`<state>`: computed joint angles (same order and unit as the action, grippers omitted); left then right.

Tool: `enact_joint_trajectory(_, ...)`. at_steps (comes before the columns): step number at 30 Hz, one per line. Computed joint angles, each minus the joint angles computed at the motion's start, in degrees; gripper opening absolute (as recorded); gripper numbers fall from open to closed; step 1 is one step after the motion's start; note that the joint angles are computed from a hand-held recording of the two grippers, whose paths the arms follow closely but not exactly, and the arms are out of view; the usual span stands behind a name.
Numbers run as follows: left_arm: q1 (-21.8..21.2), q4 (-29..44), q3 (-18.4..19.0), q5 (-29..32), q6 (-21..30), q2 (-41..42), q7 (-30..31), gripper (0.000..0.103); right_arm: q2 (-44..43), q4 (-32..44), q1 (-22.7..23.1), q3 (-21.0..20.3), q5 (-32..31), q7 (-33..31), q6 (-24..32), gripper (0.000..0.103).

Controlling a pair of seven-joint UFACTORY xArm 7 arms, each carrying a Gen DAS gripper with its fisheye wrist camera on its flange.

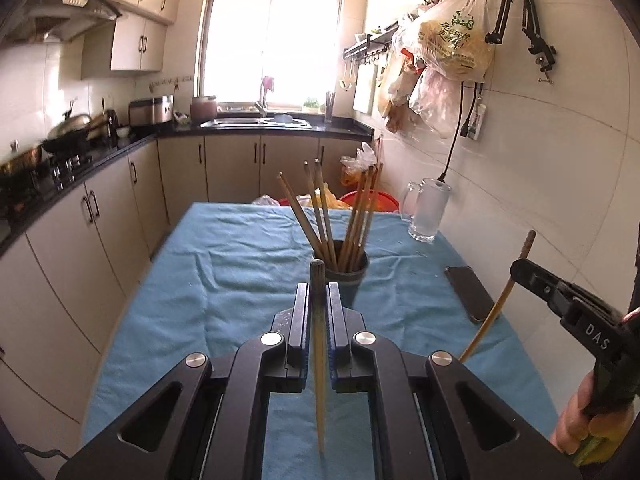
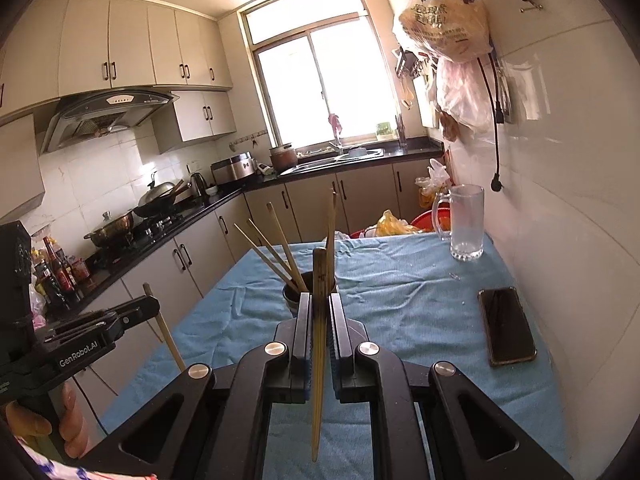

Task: Organize utensils
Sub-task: 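Carry the left tool's chopstick over the cup while the right tool carries its own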

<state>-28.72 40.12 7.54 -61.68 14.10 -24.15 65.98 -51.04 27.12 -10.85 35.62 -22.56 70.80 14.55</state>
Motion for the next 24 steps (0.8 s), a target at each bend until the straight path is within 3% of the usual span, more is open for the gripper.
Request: enact_joint_trajectory(24,4.84,9.19,-5.41,-0.56,2.12,9.26,3.08,0.007,7.9,5.3,-8.93,1.36,-2.1,-1.74,-5.32,0.008)
